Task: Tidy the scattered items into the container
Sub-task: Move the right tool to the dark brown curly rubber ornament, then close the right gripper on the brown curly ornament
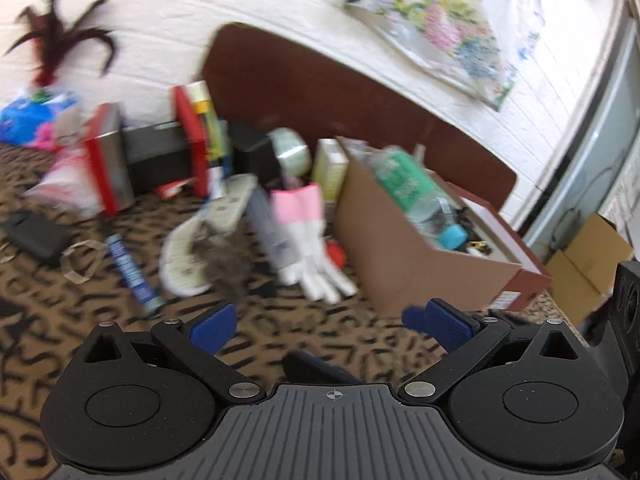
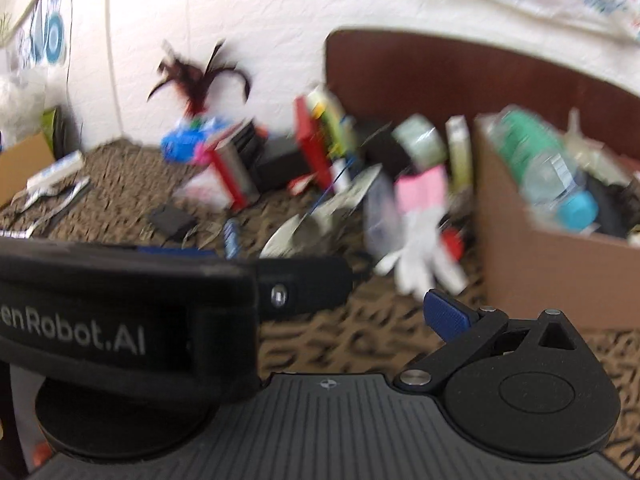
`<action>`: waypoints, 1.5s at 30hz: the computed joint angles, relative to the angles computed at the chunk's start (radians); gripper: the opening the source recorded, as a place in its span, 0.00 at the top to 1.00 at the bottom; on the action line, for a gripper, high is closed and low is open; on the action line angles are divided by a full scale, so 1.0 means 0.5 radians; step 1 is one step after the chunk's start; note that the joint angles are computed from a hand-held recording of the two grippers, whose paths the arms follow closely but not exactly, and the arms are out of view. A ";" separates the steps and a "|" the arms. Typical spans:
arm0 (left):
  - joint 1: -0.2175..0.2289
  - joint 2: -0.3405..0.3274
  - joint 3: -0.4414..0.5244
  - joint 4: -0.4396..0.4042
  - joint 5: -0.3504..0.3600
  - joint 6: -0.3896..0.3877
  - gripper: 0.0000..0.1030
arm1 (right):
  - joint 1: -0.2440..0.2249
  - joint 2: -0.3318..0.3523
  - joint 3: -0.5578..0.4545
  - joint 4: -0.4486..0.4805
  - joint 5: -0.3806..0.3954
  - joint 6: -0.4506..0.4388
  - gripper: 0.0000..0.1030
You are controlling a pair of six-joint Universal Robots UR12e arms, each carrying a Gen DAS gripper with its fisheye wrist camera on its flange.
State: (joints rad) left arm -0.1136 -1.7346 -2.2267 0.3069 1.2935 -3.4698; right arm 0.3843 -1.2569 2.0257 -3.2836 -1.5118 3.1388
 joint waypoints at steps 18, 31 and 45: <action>0.229 -0.030 -0.054 -0.076 0.025 -0.052 0.00 | 0.125 0.096 -0.191 0.496 -0.167 0.274 0.00; 0.211 -0.213 0.195 -0.233 -0.223 0.066 0.19 | 0.071 0.269 -0.266 0.156 -0.182 0.189 0.20; 0.201 -0.373 0.446 -0.509 -0.308 0.147 0.30 | -0.014 0.411 -0.410 0.076 0.073 0.099 0.45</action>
State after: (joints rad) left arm -0.0133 -1.9212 -2.0037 0.0523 1.1394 -3.3964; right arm 0.3775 -1.0511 1.8209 -3.2457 -1.4753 3.1885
